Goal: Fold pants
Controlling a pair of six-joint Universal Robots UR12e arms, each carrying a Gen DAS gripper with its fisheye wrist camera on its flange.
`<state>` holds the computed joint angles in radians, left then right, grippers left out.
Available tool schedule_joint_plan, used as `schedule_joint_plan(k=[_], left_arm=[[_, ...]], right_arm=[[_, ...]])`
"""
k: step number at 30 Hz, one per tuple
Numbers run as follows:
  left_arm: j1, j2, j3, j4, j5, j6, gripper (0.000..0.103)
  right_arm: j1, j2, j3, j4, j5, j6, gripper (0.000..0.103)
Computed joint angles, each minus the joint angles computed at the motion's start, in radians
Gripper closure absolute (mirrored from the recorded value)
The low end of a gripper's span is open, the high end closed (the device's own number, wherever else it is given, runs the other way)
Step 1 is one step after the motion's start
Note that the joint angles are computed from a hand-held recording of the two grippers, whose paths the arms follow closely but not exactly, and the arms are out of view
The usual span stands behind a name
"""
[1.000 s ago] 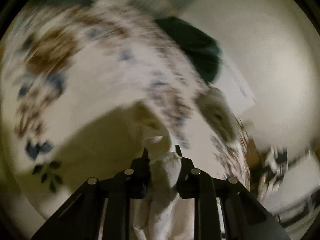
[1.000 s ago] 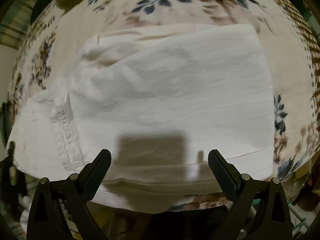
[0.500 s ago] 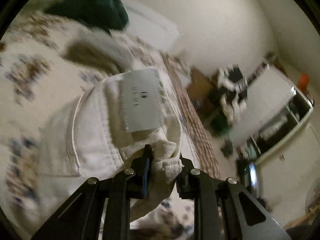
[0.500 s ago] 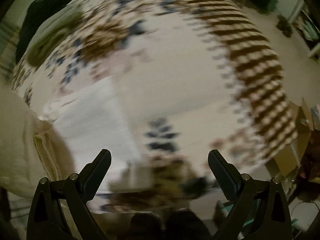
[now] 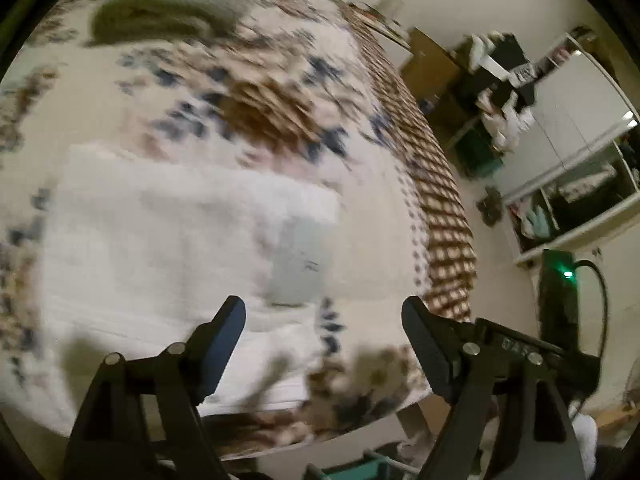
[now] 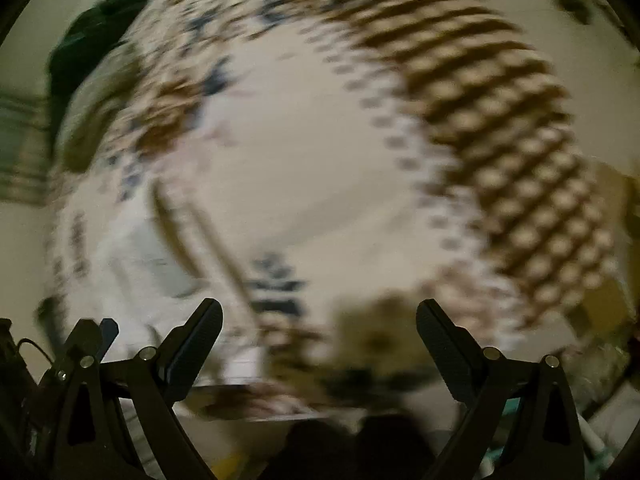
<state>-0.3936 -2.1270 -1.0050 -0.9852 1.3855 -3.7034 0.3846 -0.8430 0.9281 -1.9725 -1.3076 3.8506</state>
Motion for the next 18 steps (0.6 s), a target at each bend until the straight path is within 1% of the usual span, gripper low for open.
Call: schedule_joint_plan(k=[1, 2, 4, 5, 6, 8, 9, 10, 11, 12, 13, 16, 17, 18], left_arm=[[0.004, 0.012, -0.019, 0.002, 0.029, 0.000, 0.023], [0.011, 0.029, -0.033, -0.016, 0.071, -0.001, 0.019], [0.025, 0.054, -0.064, -0.044, 0.153, -0.003, 0.017], [0.032, 0.068, -0.084, -0.067, 0.222, -0.011, 0.016], [0.039, 0.075, -0.096, -0.087, 0.251, -0.014, 0.016], [0.059, 0.088, -0.125, -0.131, 0.283, -0.035, 0.016], [0.063, 0.091, -0.133, -0.140, 0.297, -0.045, 0.016], [0.071, 0.095, -0.145, -0.144, 0.300, -0.051, 0.016], [0.079, 0.100, -0.157, -0.148, 0.303, -0.054, 0.016], [0.082, 0.099, -0.157, -0.153, 0.310, -0.055, 0.016], [0.084, 0.098, -0.158, -0.152, 0.310, -0.058, 0.016], [0.100, 0.104, -0.170, -0.123, 0.274, -0.091, 0.016], [0.107, 0.106, -0.177, -0.096, 0.244, -0.107, 0.016], [0.111, 0.105, -0.175, -0.088, 0.229, -0.117, 0.016]], right_arm=[[-0.001, 0.021, -0.021, -0.026, 0.058, -0.018, 0.004], [-0.001, 0.040, -0.041, -0.041, 0.105, -0.031, 0.004], [0.002, 0.093, -0.093, -0.096, 0.187, -0.035, 0.004], [0.006, 0.114, -0.122, -0.096, 0.202, -0.043, 0.004], [0.011, 0.147, -0.166, -0.099, 0.214, -0.052, 0.004], [0.018, 0.201, -0.229, -0.120, 0.254, -0.051, 0.005], [0.021, 0.219, -0.252, -0.124, 0.263, -0.051, 0.020], [0.026, 0.241, -0.288, -0.097, 0.256, -0.062, 0.064], [0.031, 0.254, -0.317, -0.062, 0.240, -0.072, 0.081], [0.039, 0.258, -0.336, -0.041, 0.202, -0.076, 0.087], [0.045, 0.248, -0.327, -0.059, 0.172, -0.082, 0.090], [0.050, 0.214, -0.311, -0.051, 0.123, -0.121, 0.091], [0.049, 0.189, -0.283, -0.053, 0.099, -0.122, 0.091], [0.042, 0.167, -0.253, -0.055, 0.089, -0.118, 0.091]])
